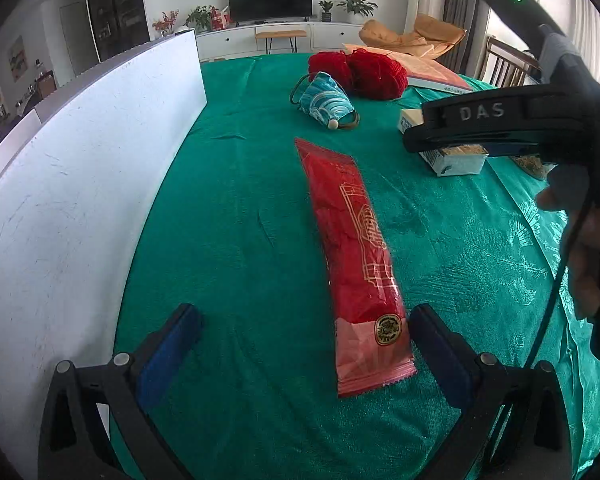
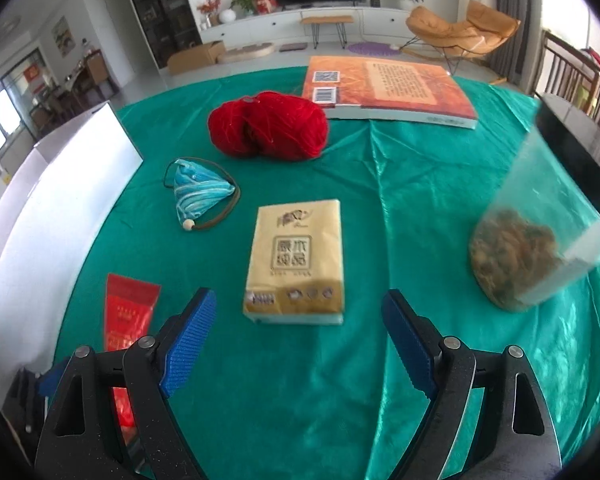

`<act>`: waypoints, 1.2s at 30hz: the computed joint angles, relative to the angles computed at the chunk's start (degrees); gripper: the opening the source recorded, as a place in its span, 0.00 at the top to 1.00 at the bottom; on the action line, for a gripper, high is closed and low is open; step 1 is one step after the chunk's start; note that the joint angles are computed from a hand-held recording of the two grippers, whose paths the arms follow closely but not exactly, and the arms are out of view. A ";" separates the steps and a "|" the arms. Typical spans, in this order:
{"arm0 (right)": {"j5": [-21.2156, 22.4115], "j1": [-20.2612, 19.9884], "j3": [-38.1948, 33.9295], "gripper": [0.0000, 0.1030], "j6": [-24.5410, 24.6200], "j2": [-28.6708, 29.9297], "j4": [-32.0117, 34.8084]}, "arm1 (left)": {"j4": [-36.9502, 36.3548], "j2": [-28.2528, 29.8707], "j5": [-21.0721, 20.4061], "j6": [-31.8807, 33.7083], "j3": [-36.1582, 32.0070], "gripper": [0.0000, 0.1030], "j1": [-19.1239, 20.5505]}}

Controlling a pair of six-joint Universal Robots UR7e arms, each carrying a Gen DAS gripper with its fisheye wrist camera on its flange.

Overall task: Organize soft objects
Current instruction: 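Grasp the tissue packet with the right gripper while the left grasps the red wrapper, then carry both items over the white box and open both grippers to drop them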

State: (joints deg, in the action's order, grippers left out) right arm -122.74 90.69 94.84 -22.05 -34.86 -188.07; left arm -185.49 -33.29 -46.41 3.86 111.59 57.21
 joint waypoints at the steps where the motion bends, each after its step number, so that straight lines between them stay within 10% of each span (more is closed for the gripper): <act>1: -1.12 -0.03 -1.26 0.19 -0.55 1.10 0.80 | 0.01 0.00 -0.03 0.00 -0.02 0.00 0.01; 2: -1.60 -0.32 -0.88 0.23 -1.25 1.56 -0.80 | 0.03 -0.02 -0.07 0.00 -0.02 0.00 0.02; 3: -2.28 -0.29 0.81 0.47 -2.86 1.39 -4.81 | 0.13 -0.01 -0.02 0.04 -0.03 0.00 -0.04; 11: 2.67 -8.58 29.10 0.46 -3.54 -15.11 -24.38 | 8.11 0.06 -1.69 -1.46 -3.43 0.00 -0.14; 19: 4.59 -16.48 19.60 0.46 -4.12 -20.98 -22.24 | 10.07 2.21 1.19 -0.31 -6.96 0.01 -1.60; 23: 4.75 -17.10 11.96 0.46 -1.64 -19.77 -10.43 | 12.06 2.20 -1.42 -0.67 -8.01 0.30 -0.91; 25: 1.37 -16.54 9.56 0.46 -3.12 -18.67 -6.97 | 10.90 2.33 -0.96 0.38 -8.22 0.78 -1.07; 26: 0.15 -16.11 9.20 0.46 -4.14 -18.59 -6.33 | 11.34 1.90 -1.88 0.61 -8.42 0.85 -0.85; 36: 2.09 -6.95 17.37 0.46 -7.34 -26.54 -14.04 | 3.70 -11.87 -16.64 -4.69 -0.02 0.86 -0.58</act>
